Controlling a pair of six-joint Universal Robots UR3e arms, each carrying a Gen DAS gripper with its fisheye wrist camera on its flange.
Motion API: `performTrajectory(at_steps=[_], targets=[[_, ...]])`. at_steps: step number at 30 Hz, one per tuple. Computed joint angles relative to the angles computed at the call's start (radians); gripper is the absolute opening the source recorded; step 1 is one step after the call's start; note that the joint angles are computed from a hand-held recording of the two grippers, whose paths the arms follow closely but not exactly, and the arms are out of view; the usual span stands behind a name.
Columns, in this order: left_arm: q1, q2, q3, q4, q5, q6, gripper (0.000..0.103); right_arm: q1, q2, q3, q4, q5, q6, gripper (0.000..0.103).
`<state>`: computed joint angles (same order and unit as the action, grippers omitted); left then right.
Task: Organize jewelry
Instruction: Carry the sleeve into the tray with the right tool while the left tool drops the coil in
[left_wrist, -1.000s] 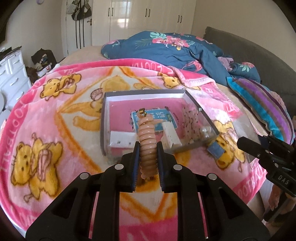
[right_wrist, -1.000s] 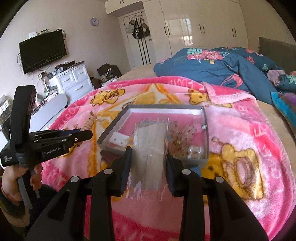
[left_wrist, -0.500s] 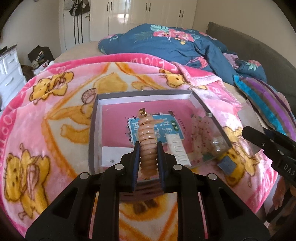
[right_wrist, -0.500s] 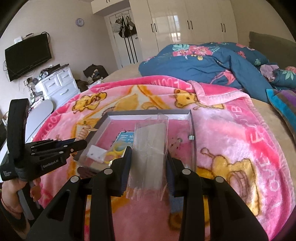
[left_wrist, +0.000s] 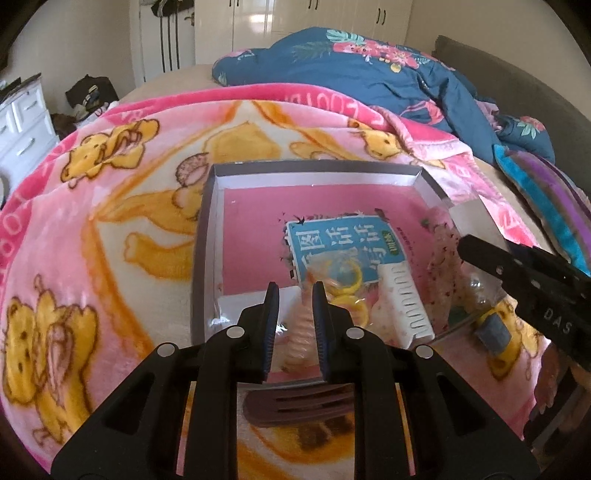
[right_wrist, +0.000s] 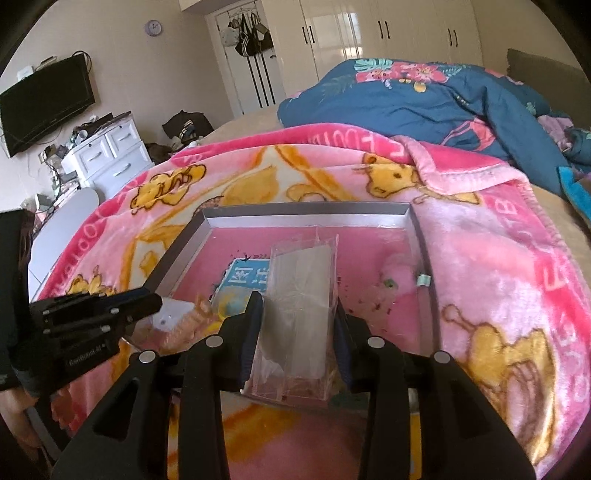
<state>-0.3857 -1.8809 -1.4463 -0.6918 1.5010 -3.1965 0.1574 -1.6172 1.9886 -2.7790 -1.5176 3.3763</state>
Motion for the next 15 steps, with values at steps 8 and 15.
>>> performTrajectory(at_steps=[8,15], targets=[[-0.004,0.030,-0.033,0.028,0.014,-0.003,0.030,-0.026,-0.126,0.108,-0.038,-0.005,0.018,0.070],[-0.006,0.073,-0.085,0.060,0.032,-0.012,0.056,-0.088,-0.307,0.232,0.022,0.022,0.029,0.077]])
